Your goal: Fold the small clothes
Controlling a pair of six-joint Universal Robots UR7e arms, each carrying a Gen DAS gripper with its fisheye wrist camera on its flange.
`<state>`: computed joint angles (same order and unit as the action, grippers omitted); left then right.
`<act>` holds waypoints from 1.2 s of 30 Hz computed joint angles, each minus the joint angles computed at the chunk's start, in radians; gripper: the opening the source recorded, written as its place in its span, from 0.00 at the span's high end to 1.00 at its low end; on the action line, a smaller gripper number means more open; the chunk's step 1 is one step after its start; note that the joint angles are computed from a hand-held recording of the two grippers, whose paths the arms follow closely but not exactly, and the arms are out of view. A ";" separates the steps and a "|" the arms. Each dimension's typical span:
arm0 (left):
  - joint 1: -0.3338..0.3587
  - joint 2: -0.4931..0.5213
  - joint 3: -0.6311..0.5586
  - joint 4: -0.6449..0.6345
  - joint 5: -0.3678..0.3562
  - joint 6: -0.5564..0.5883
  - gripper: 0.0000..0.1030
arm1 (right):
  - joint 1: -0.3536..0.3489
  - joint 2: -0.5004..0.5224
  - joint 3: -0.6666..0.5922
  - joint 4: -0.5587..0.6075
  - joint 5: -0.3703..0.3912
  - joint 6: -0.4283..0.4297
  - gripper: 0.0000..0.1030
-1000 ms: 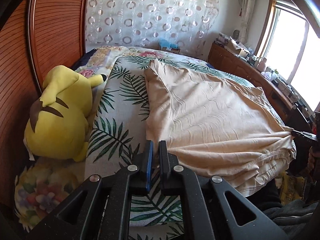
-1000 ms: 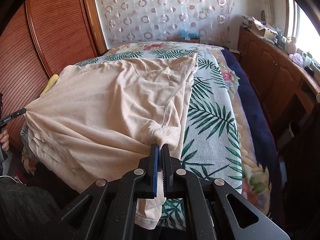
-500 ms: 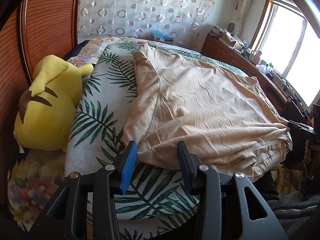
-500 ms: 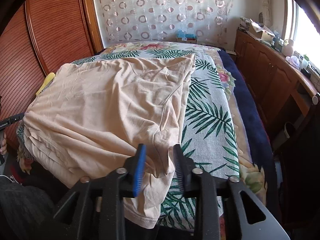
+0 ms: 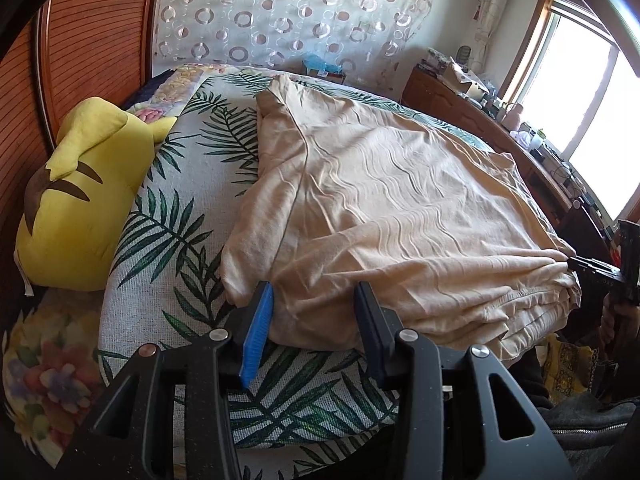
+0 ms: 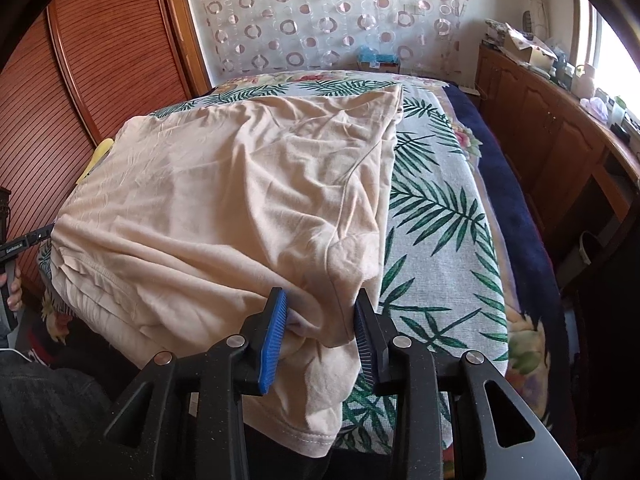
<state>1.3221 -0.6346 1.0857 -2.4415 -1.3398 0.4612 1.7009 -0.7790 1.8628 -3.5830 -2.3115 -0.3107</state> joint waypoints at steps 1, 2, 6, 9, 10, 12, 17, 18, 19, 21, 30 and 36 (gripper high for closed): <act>-0.001 0.002 -0.003 0.001 0.001 -0.002 0.58 | 0.002 0.003 -0.003 0.002 -0.004 -0.003 0.67; -0.002 0.003 -0.003 0.000 0.004 -0.003 0.58 | 0.005 0.005 -0.006 -0.001 -0.011 -0.008 0.67; -0.004 0.001 0.004 -0.009 0.012 0.001 0.58 | 0.019 0.008 -0.013 -0.039 -0.031 -0.033 0.67; -0.004 0.000 0.006 -0.011 0.014 0.002 0.58 | 0.043 0.016 -0.032 -0.074 -0.072 -0.080 0.53; -0.004 0.001 0.006 -0.012 0.014 0.003 0.58 | 0.053 0.024 -0.043 -0.097 -0.087 -0.107 0.48; -0.004 -0.001 0.011 -0.017 0.015 0.004 0.57 | 0.070 0.047 -0.068 -0.160 -0.106 -0.173 0.45; -0.006 -0.004 0.019 -0.027 0.024 0.006 0.57 | 0.078 0.084 -0.117 -0.151 -0.056 -0.175 0.41; -0.007 -0.004 0.020 -0.028 0.025 0.006 0.57 | 0.077 0.097 -0.133 -0.139 -0.048 -0.171 0.41; -0.008 -0.005 0.021 -0.026 0.026 0.004 0.57 | 0.074 0.108 -0.146 -0.122 -0.039 -0.165 0.41; -0.008 -0.009 0.025 -0.023 0.025 0.000 0.57 | 0.067 0.134 -0.174 -0.091 -0.025 -0.157 0.41; -0.009 -0.052 0.088 -0.017 0.049 -0.010 0.53 | 0.036 0.212 -0.279 0.045 -0.029 -0.146 0.41; -0.004 -0.069 0.114 -0.039 0.047 -0.023 0.27 | 0.033 0.239 -0.295 0.010 -0.027 -0.166 0.38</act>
<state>1.3177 -0.7038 1.1993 -2.4804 -1.2926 0.4382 1.7339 -0.5401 1.5675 -3.5728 -2.3385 -0.4771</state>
